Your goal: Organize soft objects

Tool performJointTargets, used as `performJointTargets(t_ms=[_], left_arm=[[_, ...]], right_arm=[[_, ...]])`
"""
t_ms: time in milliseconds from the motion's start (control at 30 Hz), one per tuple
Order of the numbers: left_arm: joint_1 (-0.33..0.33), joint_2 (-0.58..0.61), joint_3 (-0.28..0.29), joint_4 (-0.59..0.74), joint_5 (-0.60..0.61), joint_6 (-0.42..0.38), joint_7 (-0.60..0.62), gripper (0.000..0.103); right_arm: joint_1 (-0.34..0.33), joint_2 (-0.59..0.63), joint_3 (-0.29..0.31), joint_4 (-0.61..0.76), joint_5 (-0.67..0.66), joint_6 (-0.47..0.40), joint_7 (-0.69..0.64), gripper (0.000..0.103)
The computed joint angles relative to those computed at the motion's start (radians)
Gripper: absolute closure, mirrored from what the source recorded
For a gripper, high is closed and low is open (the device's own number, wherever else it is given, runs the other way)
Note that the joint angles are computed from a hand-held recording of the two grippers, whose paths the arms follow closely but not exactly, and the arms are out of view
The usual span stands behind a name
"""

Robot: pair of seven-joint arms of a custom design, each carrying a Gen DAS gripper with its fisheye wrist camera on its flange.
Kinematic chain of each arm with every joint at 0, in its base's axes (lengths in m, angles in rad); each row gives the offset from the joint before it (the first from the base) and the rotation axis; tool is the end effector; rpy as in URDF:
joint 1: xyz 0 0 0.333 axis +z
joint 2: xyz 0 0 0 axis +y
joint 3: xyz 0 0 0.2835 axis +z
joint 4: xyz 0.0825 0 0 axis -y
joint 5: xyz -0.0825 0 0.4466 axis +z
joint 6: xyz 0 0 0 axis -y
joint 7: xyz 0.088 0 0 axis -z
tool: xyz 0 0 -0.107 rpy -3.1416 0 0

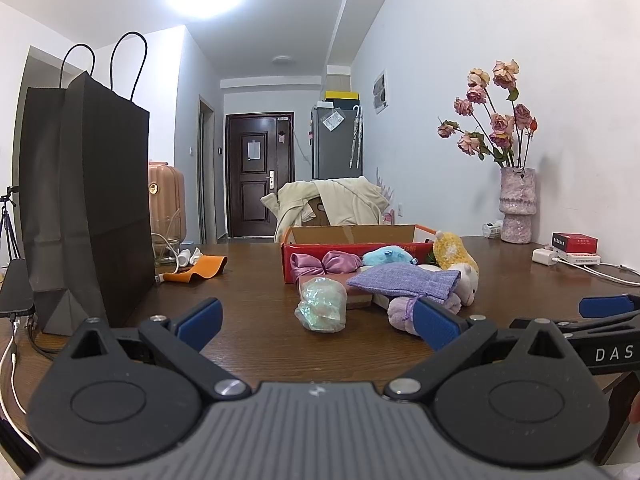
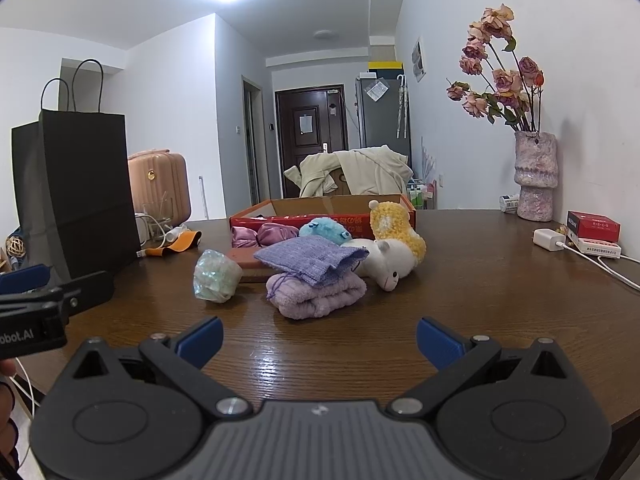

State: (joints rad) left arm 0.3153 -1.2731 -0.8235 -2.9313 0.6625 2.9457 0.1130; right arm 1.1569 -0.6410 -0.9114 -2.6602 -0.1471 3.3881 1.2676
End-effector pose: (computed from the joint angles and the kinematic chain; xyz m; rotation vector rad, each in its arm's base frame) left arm 0.3612 -0.1674 0.4490 -1.4853 1.0592 -0.8590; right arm 0.4770 0.1317 0.4463 -1.6867 1.0029 -0.5875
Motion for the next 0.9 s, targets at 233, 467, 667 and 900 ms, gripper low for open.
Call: performJointTargets(t_ms=[233, 467, 667, 900], left_arm=[[0.002, 0.001, 0.0, 0.001, 0.002, 0.0, -0.001, 0.0], [0.002, 0.001, 0.001, 0.001, 0.003, 0.001, -0.002, 0.0], [0.0, 0.005, 0.001, 0.003, 0.003, -0.004, -0.001, 0.0], [0.0, 0.018, 0.005, 0.005, 0.006, -0.003, 0.0, 0.0]], right_arm=[[-0.001, 0.0, -0.001, -0.001, -0.006, 0.003, 0.005, 0.0], [-0.005, 0.003, 0.001, 0.0, -0.008, 0.002, 0.011, 0.0], [-0.008, 0.004, 0.004, 0.0, -0.006, 0.002, 0.012, 0.0], [-0.004, 0.009, -0.001, 0.0, -0.011, 0.011, 0.013, 0.0]])
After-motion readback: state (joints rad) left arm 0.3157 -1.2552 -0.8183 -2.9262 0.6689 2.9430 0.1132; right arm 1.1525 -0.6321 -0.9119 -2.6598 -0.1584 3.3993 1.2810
